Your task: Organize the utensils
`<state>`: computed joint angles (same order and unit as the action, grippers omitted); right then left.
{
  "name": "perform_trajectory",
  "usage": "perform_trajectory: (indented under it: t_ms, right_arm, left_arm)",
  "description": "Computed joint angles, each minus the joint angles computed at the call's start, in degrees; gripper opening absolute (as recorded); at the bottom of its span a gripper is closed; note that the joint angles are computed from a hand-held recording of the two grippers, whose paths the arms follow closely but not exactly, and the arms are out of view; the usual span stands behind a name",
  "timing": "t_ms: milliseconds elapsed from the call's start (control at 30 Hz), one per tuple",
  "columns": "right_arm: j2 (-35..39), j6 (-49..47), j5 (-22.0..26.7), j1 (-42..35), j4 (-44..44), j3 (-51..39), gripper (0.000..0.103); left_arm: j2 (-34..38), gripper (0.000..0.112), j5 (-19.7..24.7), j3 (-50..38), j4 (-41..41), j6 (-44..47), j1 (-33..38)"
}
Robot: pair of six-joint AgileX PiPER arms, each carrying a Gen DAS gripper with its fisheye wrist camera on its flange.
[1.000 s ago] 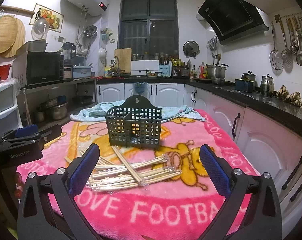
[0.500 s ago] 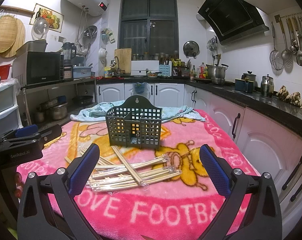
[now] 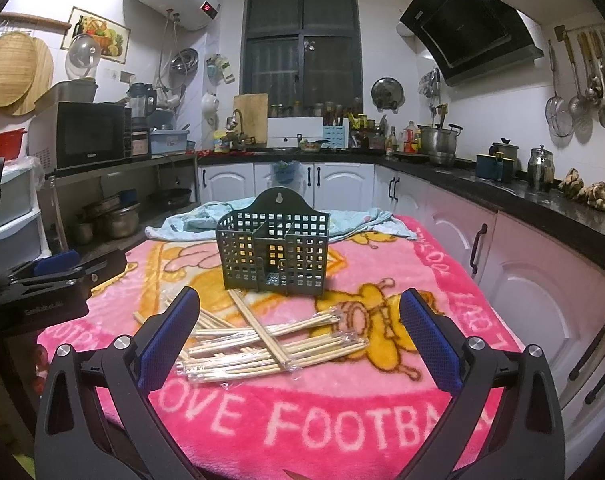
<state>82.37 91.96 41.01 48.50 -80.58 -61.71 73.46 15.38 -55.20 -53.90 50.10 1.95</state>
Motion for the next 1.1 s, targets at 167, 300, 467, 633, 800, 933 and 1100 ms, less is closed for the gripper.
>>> perform_trajectory:
  t_ms: [167, 300, 467, 633, 800, 933, 1100]
  right_arm:
    - [0.74, -2.15, -2.03, -0.49, 1.36, -0.97, 0.097]
    - [1.25, -4.63, -4.79, -1.60, 3.19, -1.75, 0.097]
    - [2.70, -11.66, -8.78, -3.69, 9.76, -4.72, 0.097]
    - [5.63, -22.66, -11.59, -6.63, 20.15, -10.19, 0.097]
    - [9.42, -33.09, -12.68, -9.76, 29.18, -16.48, 0.097]
    - [13.50, -42.84, -11.94, -12.53, 37.98, -22.93, 0.097]
    - [18.07, -52.02, -8.87, -16.11, 47.78, -29.27, 0.095]
  left_arm:
    - [1.35, 0.093, 1.47, -0.86, -0.92, 0.68, 2.10]
    - [3.04, 0.093, 2.69, -2.98, 2.66, -3.59, 3.74]
    - [5.48, 0.093, 5.62, -6.35, 4.56, -6.51, 7.30]
    - [8.91, 0.093, 8.79, -11.22, 10.27, -13.22, 10.65]
    - [12.79, 0.093, 11.83, -16.28, 15.19, -19.19, 13.66]
    - [16.15, 0.093, 14.51, -19.81, 17.17, -21.12, 15.68]
    - [20.56, 0.093, 19.20, -23.26, 17.72, -22.64, 17.09]
